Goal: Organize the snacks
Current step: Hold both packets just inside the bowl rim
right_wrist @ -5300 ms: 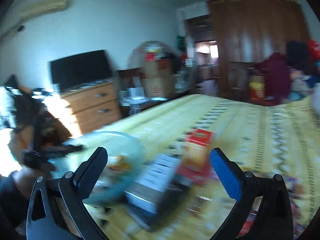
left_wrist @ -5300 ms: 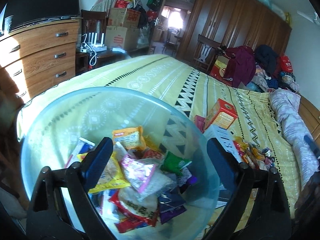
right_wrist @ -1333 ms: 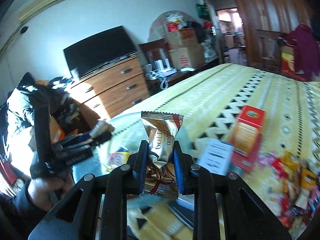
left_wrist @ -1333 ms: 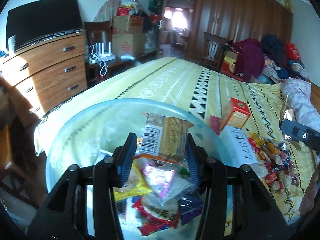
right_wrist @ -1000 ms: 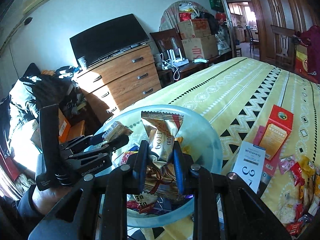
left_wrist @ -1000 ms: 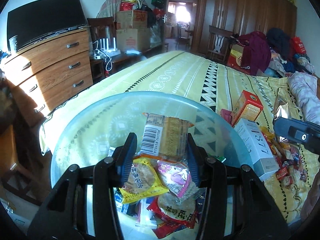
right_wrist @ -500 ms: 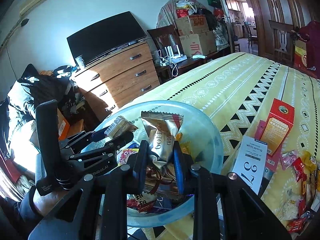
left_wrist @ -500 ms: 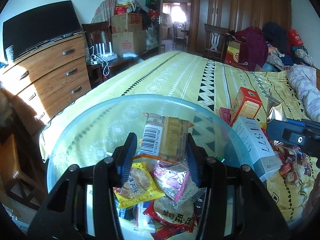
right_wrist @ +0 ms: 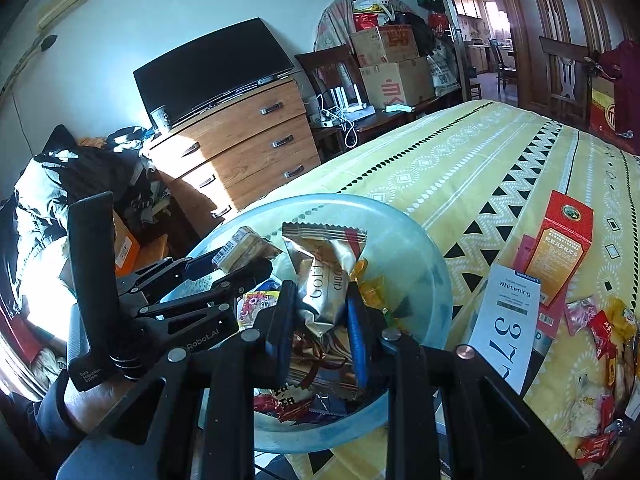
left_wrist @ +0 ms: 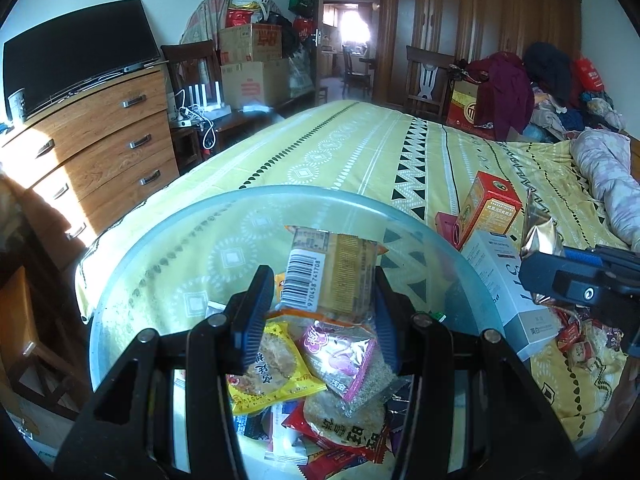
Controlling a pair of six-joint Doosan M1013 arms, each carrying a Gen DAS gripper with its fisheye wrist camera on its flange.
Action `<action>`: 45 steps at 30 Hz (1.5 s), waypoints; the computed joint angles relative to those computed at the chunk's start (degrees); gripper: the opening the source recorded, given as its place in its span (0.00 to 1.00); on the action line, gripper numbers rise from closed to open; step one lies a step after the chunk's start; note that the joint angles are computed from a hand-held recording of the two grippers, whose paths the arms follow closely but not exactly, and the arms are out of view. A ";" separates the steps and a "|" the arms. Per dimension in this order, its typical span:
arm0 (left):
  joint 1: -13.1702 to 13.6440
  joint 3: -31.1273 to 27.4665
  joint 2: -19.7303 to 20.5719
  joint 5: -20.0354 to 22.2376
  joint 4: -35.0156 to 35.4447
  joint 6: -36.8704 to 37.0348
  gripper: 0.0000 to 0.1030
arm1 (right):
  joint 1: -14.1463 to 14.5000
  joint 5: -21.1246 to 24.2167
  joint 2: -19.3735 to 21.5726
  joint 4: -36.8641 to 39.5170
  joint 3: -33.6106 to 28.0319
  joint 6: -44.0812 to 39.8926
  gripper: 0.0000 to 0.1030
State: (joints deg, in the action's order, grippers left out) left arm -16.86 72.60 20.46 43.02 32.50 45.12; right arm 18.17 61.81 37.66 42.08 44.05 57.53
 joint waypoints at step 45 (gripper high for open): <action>-0.08 -0.26 0.34 0.18 -1.46 1.34 0.47 | 0.03 0.47 0.24 -0.43 0.70 0.25 0.27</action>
